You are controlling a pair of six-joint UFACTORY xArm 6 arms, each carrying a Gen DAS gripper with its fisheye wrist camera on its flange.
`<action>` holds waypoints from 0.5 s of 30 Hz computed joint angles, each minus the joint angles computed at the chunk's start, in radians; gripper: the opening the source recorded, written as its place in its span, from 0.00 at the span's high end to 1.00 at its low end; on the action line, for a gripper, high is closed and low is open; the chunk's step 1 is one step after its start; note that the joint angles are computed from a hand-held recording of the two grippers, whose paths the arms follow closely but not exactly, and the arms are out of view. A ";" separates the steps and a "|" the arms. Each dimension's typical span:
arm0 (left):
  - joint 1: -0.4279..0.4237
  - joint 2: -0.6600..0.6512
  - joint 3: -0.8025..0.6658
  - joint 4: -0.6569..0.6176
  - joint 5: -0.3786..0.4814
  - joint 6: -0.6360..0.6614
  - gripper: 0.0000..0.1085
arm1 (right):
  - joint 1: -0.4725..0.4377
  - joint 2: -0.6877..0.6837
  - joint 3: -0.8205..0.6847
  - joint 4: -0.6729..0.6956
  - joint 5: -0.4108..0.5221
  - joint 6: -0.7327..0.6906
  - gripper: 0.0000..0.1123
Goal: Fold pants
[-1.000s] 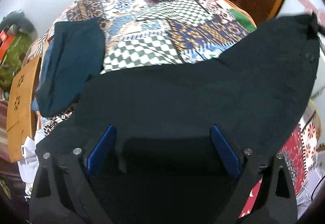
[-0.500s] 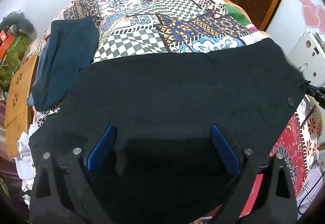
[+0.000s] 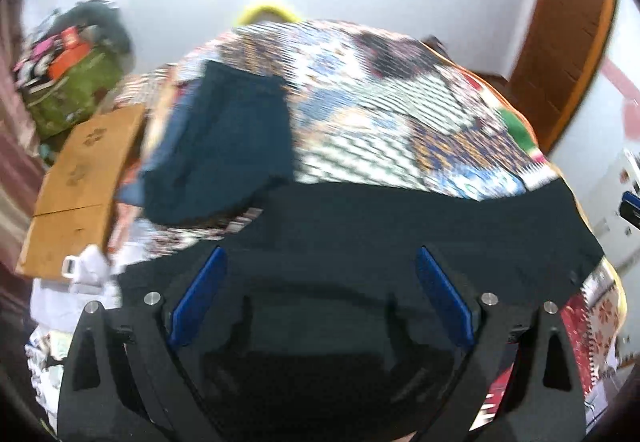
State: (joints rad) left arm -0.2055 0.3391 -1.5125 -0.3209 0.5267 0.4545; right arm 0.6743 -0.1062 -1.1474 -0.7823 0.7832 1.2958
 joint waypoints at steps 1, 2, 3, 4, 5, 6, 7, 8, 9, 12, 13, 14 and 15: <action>0.019 0.003 -0.006 0.002 -0.004 -0.002 0.12 | 0.001 0.037 -0.039 -0.002 -0.022 -0.015 0.64; 0.040 0.009 -0.018 0.007 -0.006 -0.009 0.11 | -0.003 0.074 -0.079 0.003 -0.051 -0.040 0.64; 0.058 0.018 -0.030 0.013 -0.006 -0.016 0.11 | -0.006 0.118 -0.125 0.016 -0.080 -0.068 0.64; 0.080 0.029 -0.047 0.022 -0.003 -0.027 0.11 | -0.008 0.152 -0.160 0.027 -0.101 -0.091 0.64; 0.101 0.042 -0.062 0.032 -0.002 -0.041 0.11 | -0.010 0.194 -0.204 0.044 -0.123 -0.120 0.64; 0.122 0.056 -0.079 0.040 0.004 -0.052 0.11 | -0.012 0.238 -0.249 0.070 -0.146 -0.151 0.64; 0.145 0.074 -0.101 0.049 0.013 -0.066 0.11 | -0.016 0.279 -0.291 0.101 -0.168 -0.188 0.64; 0.163 0.091 -0.121 0.057 0.023 -0.078 0.11 | -0.019 0.323 -0.338 0.137 -0.187 -0.229 0.64; 0.187 0.117 -0.152 0.064 0.043 -0.090 0.11 | -0.022 0.377 -0.399 0.182 -0.197 -0.282 0.64; 0.233 0.184 -0.229 0.072 0.102 -0.113 0.11 | -0.024 0.509 -0.556 0.300 -0.195 -0.421 0.64; 0.248 0.206 -0.253 0.072 0.123 -0.115 0.11 | -0.022 0.558 -0.618 0.345 -0.181 -0.471 0.64; 0.259 0.232 -0.284 0.074 0.147 -0.121 0.11 | -0.024 0.622 -0.700 0.406 -0.165 -0.538 0.64; 0.274 0.272 -0.331 0.080 0.184 -0.134 0.11 | -0.024 0.669 -0.765 0.448 -0.143 -0.584 0.64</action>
